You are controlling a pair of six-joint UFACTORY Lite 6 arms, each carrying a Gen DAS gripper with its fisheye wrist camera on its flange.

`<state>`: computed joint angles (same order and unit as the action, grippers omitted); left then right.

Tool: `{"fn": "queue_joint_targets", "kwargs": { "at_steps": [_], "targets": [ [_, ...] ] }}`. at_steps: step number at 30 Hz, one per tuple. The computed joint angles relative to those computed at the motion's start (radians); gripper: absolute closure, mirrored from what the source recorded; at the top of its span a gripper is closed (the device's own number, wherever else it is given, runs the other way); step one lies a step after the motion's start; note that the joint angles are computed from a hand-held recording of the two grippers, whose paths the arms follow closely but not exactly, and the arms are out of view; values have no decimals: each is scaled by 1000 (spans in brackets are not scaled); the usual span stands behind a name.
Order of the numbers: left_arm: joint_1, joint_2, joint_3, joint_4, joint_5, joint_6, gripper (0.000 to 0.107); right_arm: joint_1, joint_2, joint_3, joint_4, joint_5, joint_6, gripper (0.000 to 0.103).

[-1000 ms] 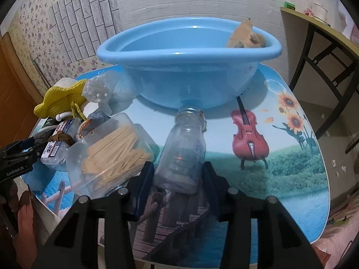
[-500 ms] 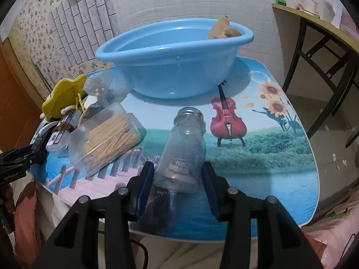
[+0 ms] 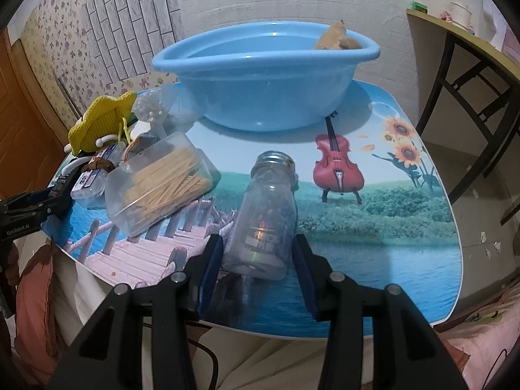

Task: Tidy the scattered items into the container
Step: 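Grasp the black lotion bottle with the left gripper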

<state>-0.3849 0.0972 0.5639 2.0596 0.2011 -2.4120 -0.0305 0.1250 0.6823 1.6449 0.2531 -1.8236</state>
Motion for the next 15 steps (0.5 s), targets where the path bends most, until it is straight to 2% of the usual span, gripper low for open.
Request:
{"fn": "queue_joint_targets", "kwargs": {
  "at_steps": [4, 7, 13, 15],
  "targets": [
    [16, 33, 16, 188, 17, -172, 44, 4, 14, 3, 59, 0, -60, 59],
    [18, 56, 25, 263, 39, -239, 38, 10, 23, 9, 115, -2, -111, 59],
    [8, 93, 39, 349, 68, -313, 22, 39, 44, 24, 274, -26, -265, 58],
    [4, 105, 48, 353, 69, -310, 12, 37, 53, 29, 310, -17, -301, 52]
  ]
}}
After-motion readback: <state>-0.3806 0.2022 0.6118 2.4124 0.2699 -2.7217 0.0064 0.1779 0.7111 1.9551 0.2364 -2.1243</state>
